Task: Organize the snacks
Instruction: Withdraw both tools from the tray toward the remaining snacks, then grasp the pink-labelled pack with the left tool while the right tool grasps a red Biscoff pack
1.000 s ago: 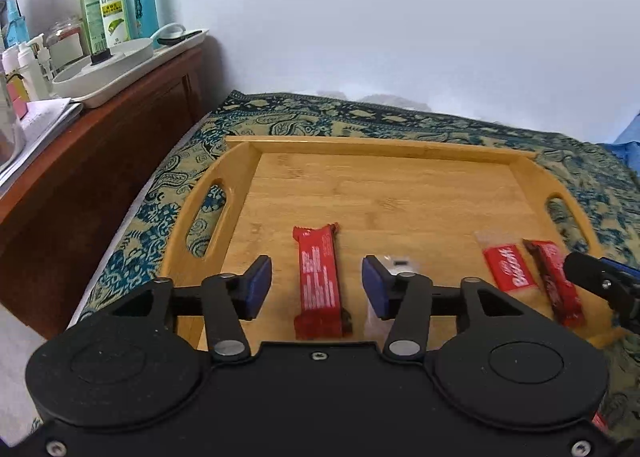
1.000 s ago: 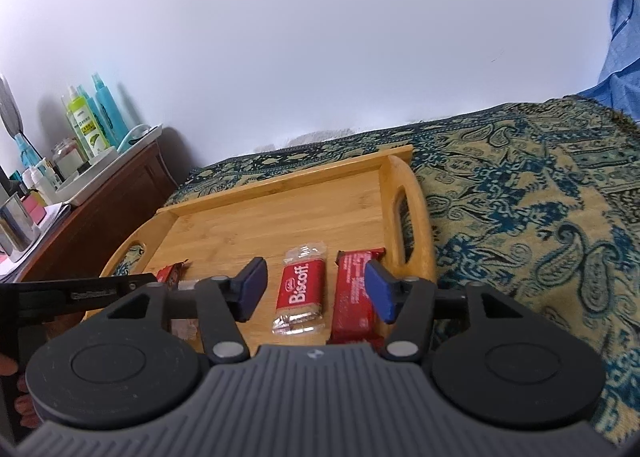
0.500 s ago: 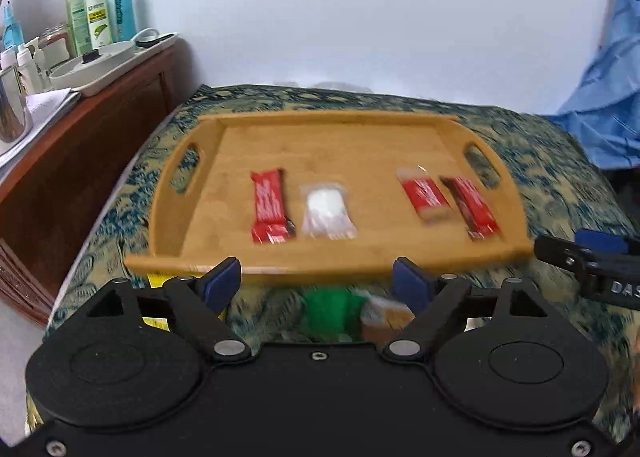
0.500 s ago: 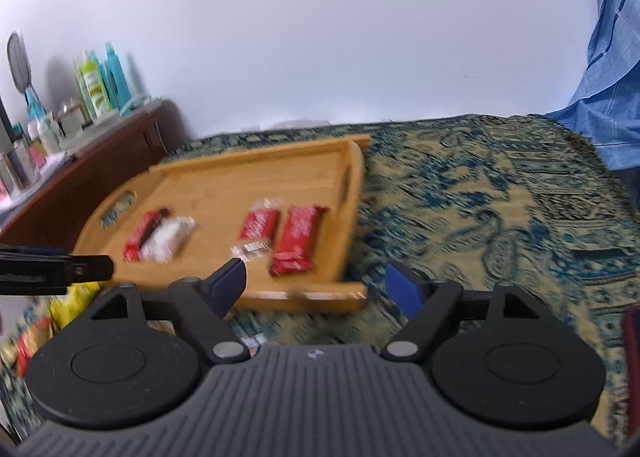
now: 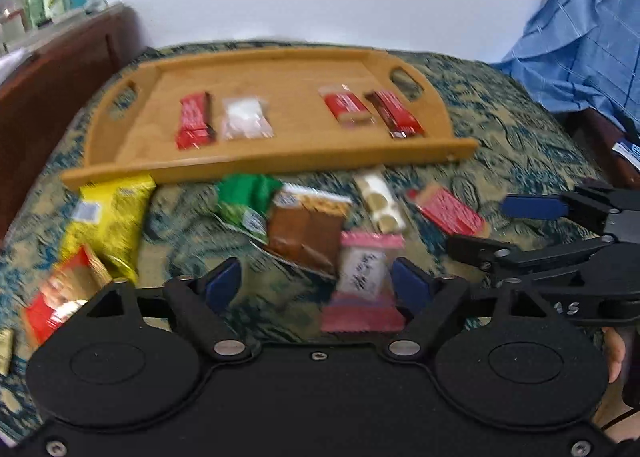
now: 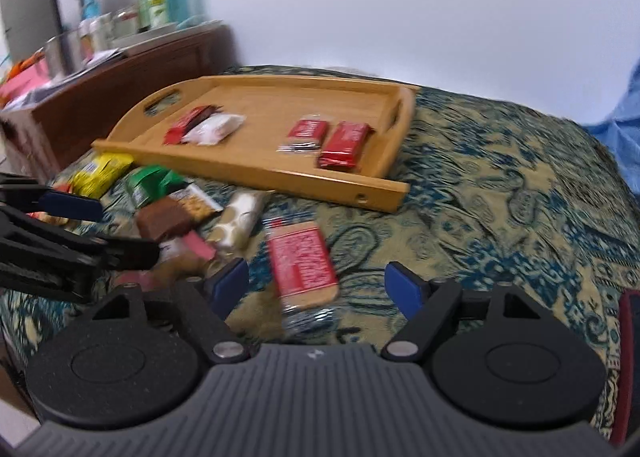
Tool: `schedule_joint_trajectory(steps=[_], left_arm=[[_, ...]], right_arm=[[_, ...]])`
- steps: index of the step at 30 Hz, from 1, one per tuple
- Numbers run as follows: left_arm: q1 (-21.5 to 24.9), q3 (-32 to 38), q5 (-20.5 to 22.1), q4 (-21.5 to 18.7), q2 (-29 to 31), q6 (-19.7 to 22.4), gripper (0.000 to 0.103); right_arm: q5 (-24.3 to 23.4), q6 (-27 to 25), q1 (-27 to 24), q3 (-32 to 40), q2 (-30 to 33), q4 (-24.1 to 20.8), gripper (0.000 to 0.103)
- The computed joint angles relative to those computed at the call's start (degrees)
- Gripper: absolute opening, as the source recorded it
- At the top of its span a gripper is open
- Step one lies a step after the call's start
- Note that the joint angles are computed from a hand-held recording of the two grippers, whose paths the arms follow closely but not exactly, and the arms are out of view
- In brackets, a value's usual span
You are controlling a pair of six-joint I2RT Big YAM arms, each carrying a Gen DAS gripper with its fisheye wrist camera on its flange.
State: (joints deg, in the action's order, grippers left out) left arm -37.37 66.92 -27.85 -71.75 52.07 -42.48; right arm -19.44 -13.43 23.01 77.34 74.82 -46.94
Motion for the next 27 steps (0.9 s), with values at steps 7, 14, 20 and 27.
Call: schedule_joint_trajectory(steps=[7,14,20,27], left_arm=[[-0.6,-0.6,-1.5,1.3,2.6,1.1,0.070],[-2.8,2.0,-5.2,-1.7,6.5,-1.6,0.069],[-3.3,3.5,-6.7,-3.9,8.3,-4.9,0.069],[-3.9,3.5,-8.2,-4.1,9.0,-5.6,0.068]], right_arm=[[1.9,-1.0,1.2,0.8,1.4,-1.3,0.058],[-0.4,1.1,-0.4,1.2,1.4,-2.3,0.037],[-0.7,2.9,-0.7,1.0,1.3,-1.9,0.038],[-1.1,3.1,-1.1,1.0,1.1,-1.5,0.038]])
